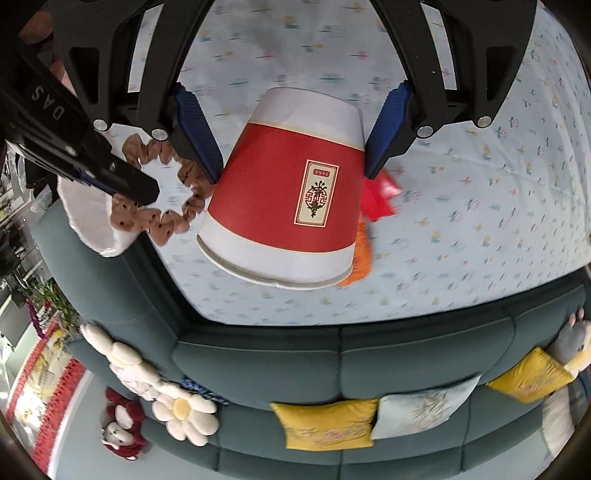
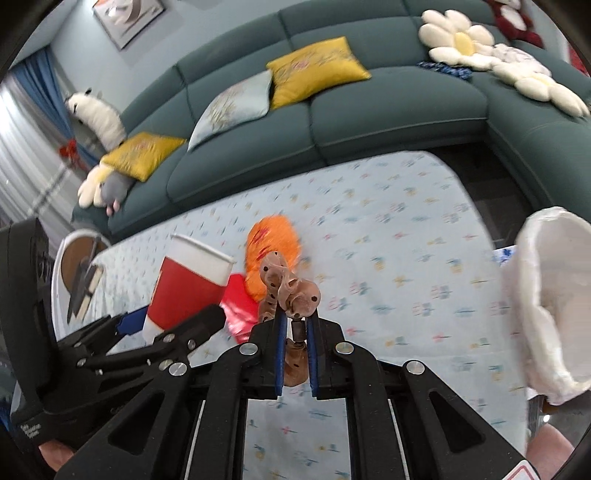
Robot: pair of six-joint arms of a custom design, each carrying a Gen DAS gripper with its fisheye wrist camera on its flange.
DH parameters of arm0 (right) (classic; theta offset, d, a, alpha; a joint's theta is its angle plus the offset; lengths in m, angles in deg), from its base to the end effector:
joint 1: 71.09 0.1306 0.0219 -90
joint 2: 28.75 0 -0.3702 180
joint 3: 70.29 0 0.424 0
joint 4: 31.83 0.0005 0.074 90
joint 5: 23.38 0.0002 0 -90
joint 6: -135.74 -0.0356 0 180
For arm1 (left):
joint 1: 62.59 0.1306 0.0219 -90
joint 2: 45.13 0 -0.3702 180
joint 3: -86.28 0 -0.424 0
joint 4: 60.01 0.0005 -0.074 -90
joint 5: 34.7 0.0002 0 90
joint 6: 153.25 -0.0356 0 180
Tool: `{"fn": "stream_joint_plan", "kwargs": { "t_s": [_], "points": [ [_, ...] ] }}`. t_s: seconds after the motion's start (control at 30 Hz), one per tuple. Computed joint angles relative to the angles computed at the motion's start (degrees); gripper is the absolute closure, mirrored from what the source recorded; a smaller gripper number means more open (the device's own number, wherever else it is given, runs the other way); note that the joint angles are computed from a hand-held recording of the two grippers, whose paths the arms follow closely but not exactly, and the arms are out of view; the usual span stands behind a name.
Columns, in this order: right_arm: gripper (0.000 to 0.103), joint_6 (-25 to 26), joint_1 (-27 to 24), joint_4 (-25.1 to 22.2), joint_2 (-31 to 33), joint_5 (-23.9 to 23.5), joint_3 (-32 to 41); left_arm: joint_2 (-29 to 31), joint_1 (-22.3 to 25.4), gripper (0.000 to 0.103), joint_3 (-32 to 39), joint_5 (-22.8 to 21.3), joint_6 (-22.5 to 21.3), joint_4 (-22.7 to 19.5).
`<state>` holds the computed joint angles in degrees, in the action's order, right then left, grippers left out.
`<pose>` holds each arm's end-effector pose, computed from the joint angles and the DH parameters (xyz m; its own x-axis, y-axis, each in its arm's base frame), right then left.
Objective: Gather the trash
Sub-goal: 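Carry the red cup and scrunchie to the bin and release both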
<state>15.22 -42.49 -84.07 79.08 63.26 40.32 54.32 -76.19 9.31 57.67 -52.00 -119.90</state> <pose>0.5522 0.3029 0.4202 -0.8344 0.1225 -0.5373 -0.1016 0.9241 0.3685 0.5501 -0.1351 0.4310 -0.8434 0.0035 -0.5373 0.0945 0.9853 -0.1420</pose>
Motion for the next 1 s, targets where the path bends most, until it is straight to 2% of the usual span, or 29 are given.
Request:
{"fn": "stream_joint_plan", "kwargs": {
  "t_s": [0.47, 1.0],
  "points": [
    [0.094, -1.8, -9.5, 5.1, -12.4, 1.3, -11.4, 5.1, -11.2, 0.029, 10.0, -2.0, -0.1, -2.8],
    [0.094, -3.4, -19.6, 7.6, -21.2, 1.2, -21.1, 15.8, -20.0, 0.029, 24.9, -2.9, -1.7, -7.6]
  ]
}}
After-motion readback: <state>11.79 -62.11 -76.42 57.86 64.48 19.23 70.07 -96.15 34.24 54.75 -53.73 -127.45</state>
